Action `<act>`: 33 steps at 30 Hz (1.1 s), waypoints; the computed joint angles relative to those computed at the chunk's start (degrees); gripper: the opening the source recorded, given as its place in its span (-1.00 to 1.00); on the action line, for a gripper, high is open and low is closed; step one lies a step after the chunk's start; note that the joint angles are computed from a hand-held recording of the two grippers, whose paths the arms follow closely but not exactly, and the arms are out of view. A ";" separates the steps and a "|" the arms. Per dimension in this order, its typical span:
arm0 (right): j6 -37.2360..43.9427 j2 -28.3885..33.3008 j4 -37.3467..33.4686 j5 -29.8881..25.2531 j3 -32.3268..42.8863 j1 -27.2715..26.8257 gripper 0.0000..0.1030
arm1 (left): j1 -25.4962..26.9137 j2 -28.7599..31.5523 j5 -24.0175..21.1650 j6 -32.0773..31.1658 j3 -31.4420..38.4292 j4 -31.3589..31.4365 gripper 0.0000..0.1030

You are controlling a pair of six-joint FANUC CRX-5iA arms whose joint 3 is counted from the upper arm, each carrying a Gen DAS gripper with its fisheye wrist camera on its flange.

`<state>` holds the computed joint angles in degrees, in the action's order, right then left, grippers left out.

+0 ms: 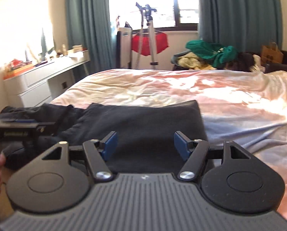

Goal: Fold clothes

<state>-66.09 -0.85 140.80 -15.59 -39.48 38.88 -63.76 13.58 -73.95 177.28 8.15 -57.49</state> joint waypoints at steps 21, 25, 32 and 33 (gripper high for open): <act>4.39 6.70 -13.79 4.48 1.83 -1.55 0.31 | 1.46 0.04 -0.19 -2.05 -0.44 5.09 0.73; 0.13 6.34 -9.07 5.95 2.19 -3.12 0.31 | 0.62 -2.57 -1.63 -0.54 -1.27 6.26 0.81; -2.14 6.04 -7.90 6.91 2.35 -3.85 0.30 | 2.58 -14.21 1.50 10.97 -9.66 15.60 1.00; -1.49 6.03 -8.86 6.84 2.27 -3.66 0.30 | 3.18 -16.58 3.09 14.26 -11.80 17.16 1.00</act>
